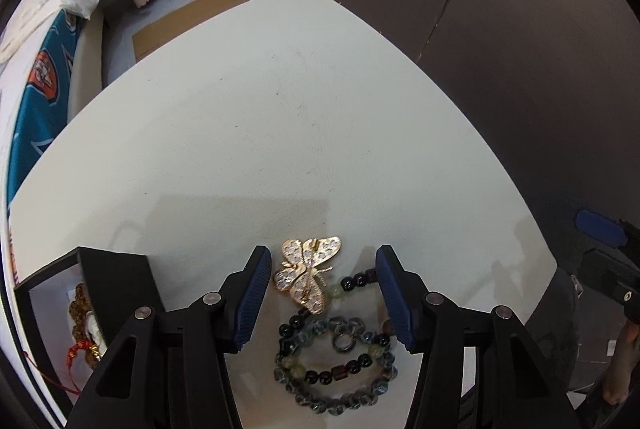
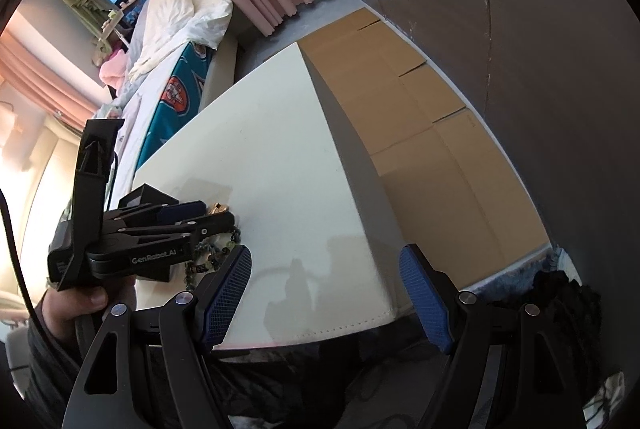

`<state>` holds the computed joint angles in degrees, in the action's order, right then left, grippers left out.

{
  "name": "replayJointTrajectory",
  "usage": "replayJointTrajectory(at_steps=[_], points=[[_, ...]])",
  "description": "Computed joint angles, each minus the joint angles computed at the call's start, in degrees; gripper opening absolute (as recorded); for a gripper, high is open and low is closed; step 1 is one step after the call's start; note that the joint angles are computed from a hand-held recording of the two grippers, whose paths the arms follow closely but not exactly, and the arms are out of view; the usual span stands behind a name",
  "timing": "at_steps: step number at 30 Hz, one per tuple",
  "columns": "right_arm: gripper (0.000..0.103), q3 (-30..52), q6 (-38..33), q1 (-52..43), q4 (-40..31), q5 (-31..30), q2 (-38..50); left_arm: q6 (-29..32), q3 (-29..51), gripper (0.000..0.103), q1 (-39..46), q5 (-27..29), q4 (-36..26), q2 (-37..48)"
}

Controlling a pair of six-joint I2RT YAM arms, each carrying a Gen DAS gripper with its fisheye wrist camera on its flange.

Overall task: Organize jewelry
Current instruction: 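Lower the left tool onto the gold butterfly pendant and grasp it, then carry the butterfly pendant into the box with the left tool while the right grasps the dark bead bracelet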

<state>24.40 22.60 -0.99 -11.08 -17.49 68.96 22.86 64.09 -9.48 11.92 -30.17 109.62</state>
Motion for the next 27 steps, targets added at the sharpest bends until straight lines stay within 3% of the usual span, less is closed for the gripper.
replayJointTrajectory(at_steps=[2, 5, 8, 10, 20, 27], points=[[0.077, 0.3, 0.6, 0.5, 0.4, 0.0, 0.8, -0.1, -0.7, 0.054, -0.4, -0.7, 0.5, -0.4], [0.077, 0.3, 0.9, 1.0, 1.2, -0.2, 1.5, 0.0, -2.0, 0.030, -0.2, -2.9, 2.4, -1.3], [0.077, 0.8, 1.5, 2.2, 1.5, 0.2, 2.3, 0.4, 1.0, 0.025, 2.6, 1.0, -1.7, 0.1], [0.077, 1.1, 2.2, 3.1, 1.8, 0.5, 2.7, 1.2, 0.8, 0.013, 2.8, 1.9, -2.0, -0.9], [0.077, 3.5, 4.5, 7.8, 3.1, 0.8, 5.2, 2.9, -0.7, 0.013, 6.6, 4.8, -4.8, -7.2], [0.076, 6.9, 7.1, 11.0, 6.4, -2.5, 12.4, 5.3, 1.1, 0.013, 11.4, 7.1, -7.4, -9.5]])
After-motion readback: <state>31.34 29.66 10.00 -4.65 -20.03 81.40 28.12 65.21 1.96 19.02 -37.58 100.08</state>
